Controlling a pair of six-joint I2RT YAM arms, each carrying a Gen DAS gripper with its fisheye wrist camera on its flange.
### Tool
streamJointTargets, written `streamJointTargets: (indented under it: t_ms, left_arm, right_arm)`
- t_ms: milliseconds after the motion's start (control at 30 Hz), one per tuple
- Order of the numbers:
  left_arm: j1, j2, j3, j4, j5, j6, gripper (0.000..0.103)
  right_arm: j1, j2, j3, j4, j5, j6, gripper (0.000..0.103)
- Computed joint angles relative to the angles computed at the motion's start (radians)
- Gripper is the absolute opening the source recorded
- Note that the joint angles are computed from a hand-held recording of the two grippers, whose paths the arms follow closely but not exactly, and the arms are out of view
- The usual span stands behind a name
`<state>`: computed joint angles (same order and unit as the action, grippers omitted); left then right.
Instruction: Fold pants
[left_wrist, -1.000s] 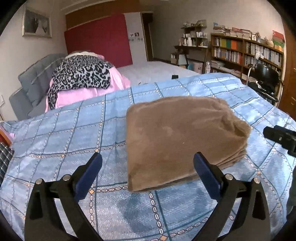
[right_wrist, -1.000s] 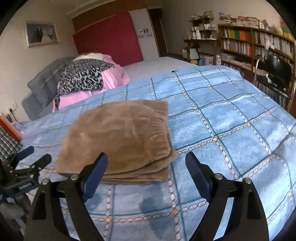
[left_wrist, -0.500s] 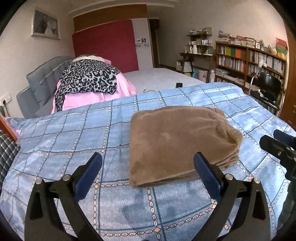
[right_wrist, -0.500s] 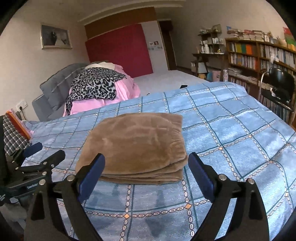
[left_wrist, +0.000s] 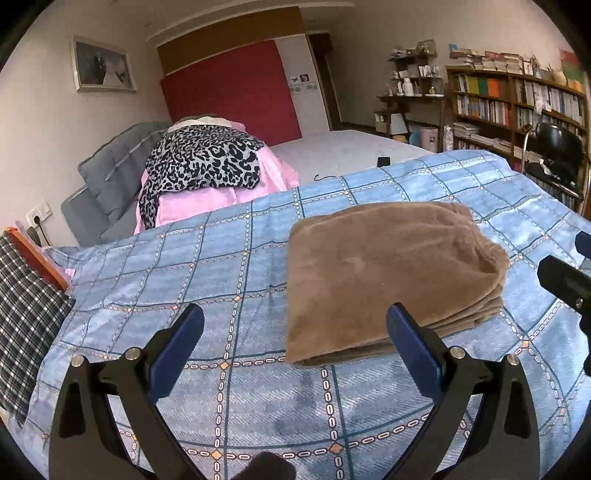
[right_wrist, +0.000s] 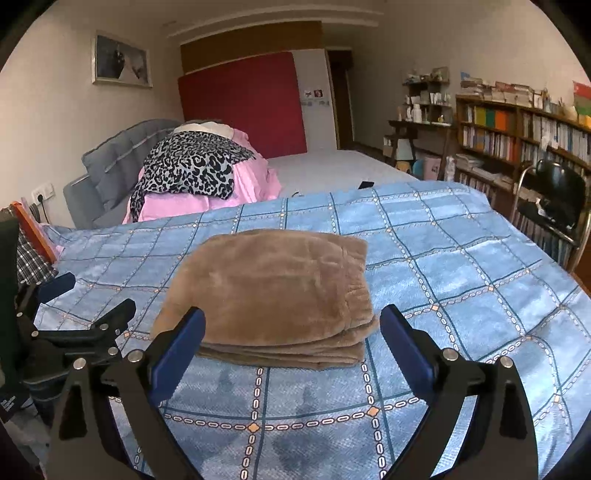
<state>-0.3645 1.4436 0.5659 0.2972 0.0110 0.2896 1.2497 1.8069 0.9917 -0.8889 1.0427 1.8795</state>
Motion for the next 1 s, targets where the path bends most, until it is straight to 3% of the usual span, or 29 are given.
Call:
streamJointTargets:
  t_ms: [333,1000]
  left_arm:
    - [0.017,-0.016,0.026,-0.059,0.035,-0.006,0.100]
    - [0.015,-0.050,0.016,-0.089,0.074,-0.004,0.100]
  right_arm:
    - [0.002,0.042,0.065,-0.069,0.012,-0.005,0.095]
    - [0.000,0.057,0.079,-0.055,-0.001,-0.029,0.095]
